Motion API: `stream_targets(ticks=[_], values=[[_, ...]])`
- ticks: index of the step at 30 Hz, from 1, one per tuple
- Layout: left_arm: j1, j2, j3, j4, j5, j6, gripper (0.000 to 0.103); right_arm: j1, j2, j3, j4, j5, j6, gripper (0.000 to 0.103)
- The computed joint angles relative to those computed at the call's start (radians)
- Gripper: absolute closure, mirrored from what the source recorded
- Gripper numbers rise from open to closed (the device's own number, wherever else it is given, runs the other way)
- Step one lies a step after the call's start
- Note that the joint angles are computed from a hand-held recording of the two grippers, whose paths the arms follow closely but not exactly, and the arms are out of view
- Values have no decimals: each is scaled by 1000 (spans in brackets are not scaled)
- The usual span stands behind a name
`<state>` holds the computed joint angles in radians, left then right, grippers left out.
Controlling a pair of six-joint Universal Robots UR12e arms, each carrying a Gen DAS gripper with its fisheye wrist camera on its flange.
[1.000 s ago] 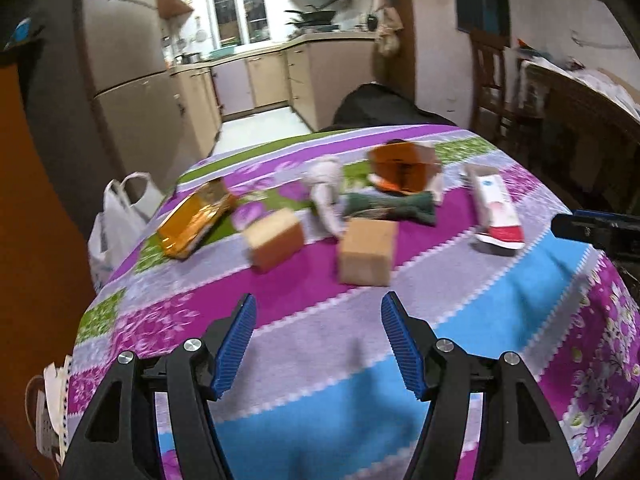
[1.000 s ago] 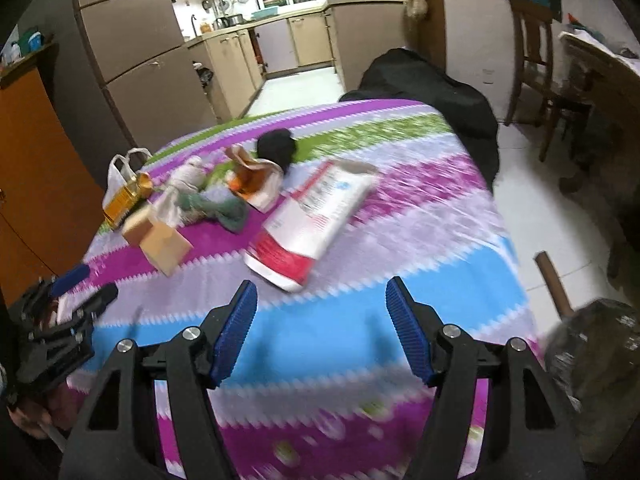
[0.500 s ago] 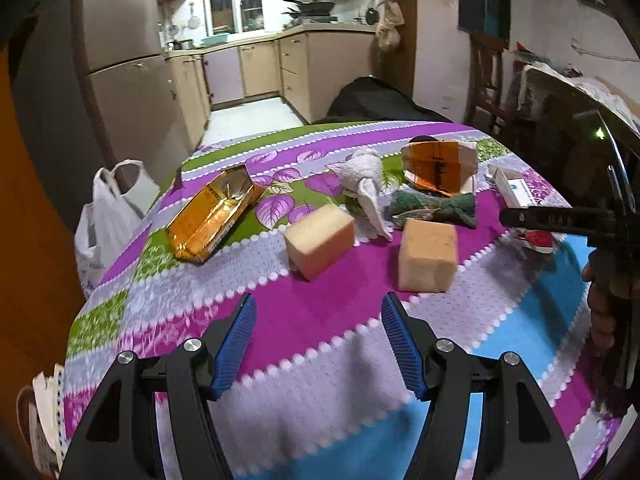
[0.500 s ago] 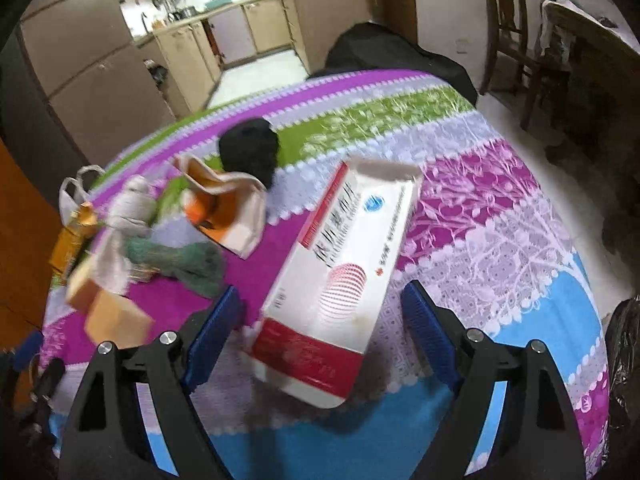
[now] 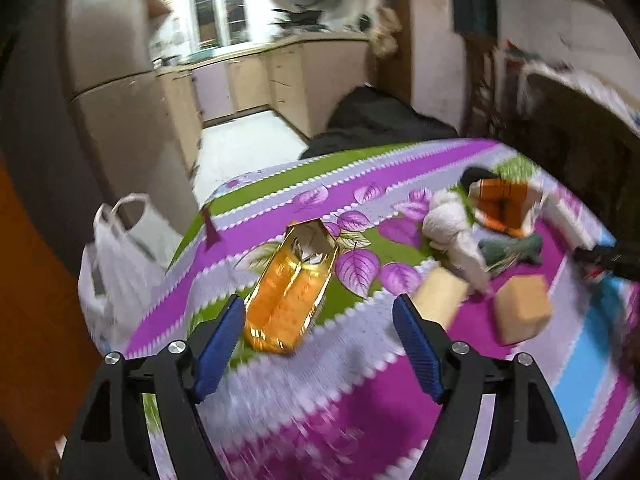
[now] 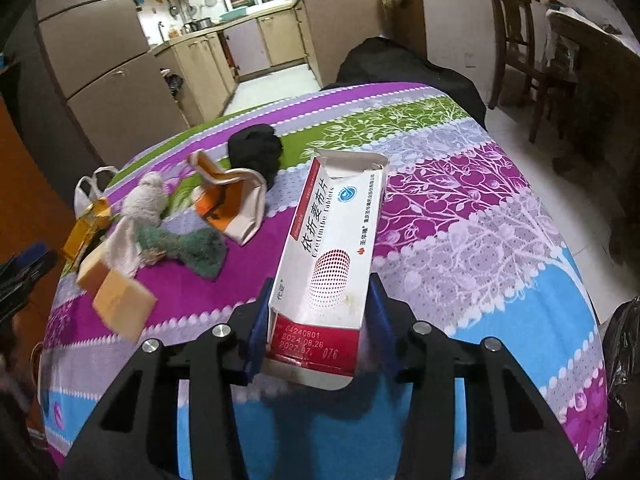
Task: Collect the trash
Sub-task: 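Grasp the white-and-red medicine box with right tool while left tool grasps the gold cigarette pack, then carry the medicine box and cigarette pack in both tools over the trash bag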
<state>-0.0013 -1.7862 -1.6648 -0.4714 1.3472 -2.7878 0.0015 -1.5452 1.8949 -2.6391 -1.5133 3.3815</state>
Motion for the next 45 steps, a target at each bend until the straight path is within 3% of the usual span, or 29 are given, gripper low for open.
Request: stream_targets(ticks=[4,9,11,14,16,22,27,37,45], values=[[-7,-60,50,3,67,58,25,0,-28,16,-8,28,-29,59],[10,-104,103,-96,29,83,24,2,-49,23,9,74,-68,59],[19,-110,110,-96,-1,71,25,4,-51,24,13,85,-81,59],[28,-113,122,-146,-52,86,47,9,-53,25,18,95,-92,59],[18,-106,106,-108,-17,94,49,12,-57,28,17,94,-95,59],[15,-47,32,-23,-18,43,53,6,-78,40,14,104,-99,59],[5,46,-53,36,-12,-15,53,4,-97,48,21,123,-108,59],[-49,209,-187,31,73,-123,53,14,-151,78,64,177,-135,59],[-108,282,-249,-9,129,-172,53,14,-218,129,91,210,-139,59]])
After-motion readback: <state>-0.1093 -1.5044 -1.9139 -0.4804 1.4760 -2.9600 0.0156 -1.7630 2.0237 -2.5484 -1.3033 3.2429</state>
